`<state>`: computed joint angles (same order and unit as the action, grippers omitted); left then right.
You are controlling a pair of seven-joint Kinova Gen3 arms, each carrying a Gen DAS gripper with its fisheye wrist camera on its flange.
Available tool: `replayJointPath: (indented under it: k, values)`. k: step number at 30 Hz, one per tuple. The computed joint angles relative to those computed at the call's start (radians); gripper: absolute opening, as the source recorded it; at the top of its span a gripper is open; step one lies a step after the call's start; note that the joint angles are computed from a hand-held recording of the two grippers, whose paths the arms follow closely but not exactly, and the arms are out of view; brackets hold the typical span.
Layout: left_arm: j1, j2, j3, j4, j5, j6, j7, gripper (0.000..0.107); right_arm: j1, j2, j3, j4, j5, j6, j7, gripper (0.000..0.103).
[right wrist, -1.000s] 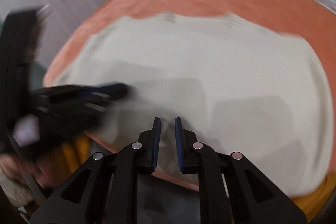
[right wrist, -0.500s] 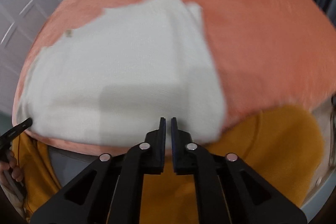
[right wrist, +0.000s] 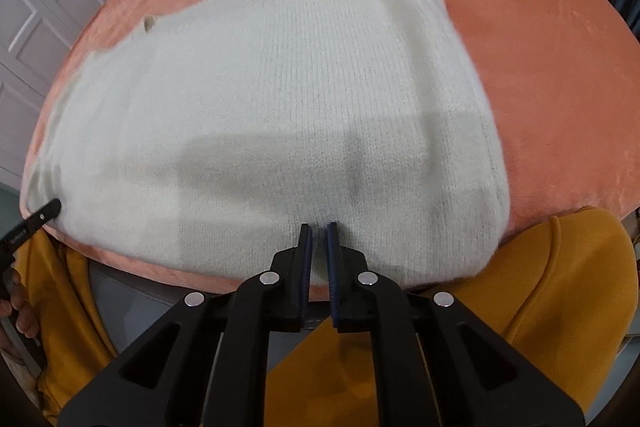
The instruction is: Fold small clothes
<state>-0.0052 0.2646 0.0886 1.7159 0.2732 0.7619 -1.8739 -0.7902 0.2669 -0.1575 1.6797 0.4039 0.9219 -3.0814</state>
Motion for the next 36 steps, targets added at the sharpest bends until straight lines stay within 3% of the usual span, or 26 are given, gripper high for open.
replayJointPath:
  k: [1,2,3,5,6,8,10,14,19,21,22,23,24,26,31,33,36]
  values:
    - [-0.012,-0.015,0.005,-0.002,0.020,-0.007,-0.015,0.008,-0.010,-0.028,0.010,0.024,0.033,-0.015,-0.030,0.030]
    - [-0.017,-0.022,0.004,-0.009,0.032,-0.012,-0.019,0.012,-0.005,-0.038,0.001,0.029,0.074,-0.014,-0.051,0.037]
    - [-0.032,-0.020,0.007,-0.034,0.060,-0.009,-0.034,0.016,0.019,-0.042,-0.022,0.016,0.115,0.004,-0.074,0.036]
    - [-0.048,0.003,0.006,-0.086,0.095,-0.004,-0.036,0.042,0.101,-0.034,-0.104,-0.028,0.185,0.079,-0.072,0.040]
    - [-0.049,0.020,0.002,-0.116,0.101,-0.007,-0.020,0.047,0.148,-0.024,-0.145,-0.051,0.209,0.108,-0.073,0.043]
    - [-0.052,0.076,-0.006,-0.207,0.121,-0.001,0.013,0.056,0.236,-0.006,-0.214,-0.086,0.270,0.151,-0.107,0.061]
    - [-0.038,0.138,-0.022,-0.297,0.115,0.021,0.056,0.066,0.295,0.003,-0.237,-0.098,0.292,0.134,-0.121,0.064]
    - [-0.066,0.297,0.032,-0.483,0.079,0.088,0.153,0.067,0.408,0.035,-0.215,-0.109,0.238,-0.003,-0.091,0.070]
    - [-0.069,0.435,0.051,-0.662,0.089,0.232,0.194,0.066,0.412,0.134,-0.148,-0.175,0.173,-0.011,0.014,0.072]
    - [-0.038,0.448,0.044,-0.675,0.049,0.233,0.180,0.054,0.443,0.168,-0.184,-0.190,0.171,0.007,0.029,0.068]
    - [-0.013,0.463,0.029,-0.698,0.023,0.251,0.173,0.030,0.441,0.167,-0.188,-0.181,0.195,-0.003,0.024,0.057]
    - [-0.008,0.468,0.033,-0.704,0.013,0.253,0.172,0.019,0.454,0.161,-0.211,-0.173,0.218,-0.021,0.035,0.025]
    - [-0.015,0.461,0.045,-0.694,0.019,0.238,0.171,0.013,0.463,0.156,-0.230,-0.170,0.234,-0.022,0.035,0.009]
    - [-0.015,0.431,0.046,-0.665,0.027,0.198,0.156,0.006,0.435,0.096,-0.212,-0.132,0.306,-0.073,-0.009,0.010]
    - [-0.118,0.286,0.127,-0.510,0.166,0.037,0.035,0.006,0.294,-0.076,-0.074,-0.029,0.469,-0.165,-0.151,0.009]
    - [-0.083,0.298,0.089,-0.526,0.135,0.036,0.056,0.006,0.336,-0.056,-0.095,-0.029,0.444,-0.149,-0.140,0.010]
    - [0.019,0.420,-0.008,-0.616,0.019,0.123,0.159,0.006,0.475,0.074,-0.167,-0.017,0.326,-0.216,-0.082,0.010]
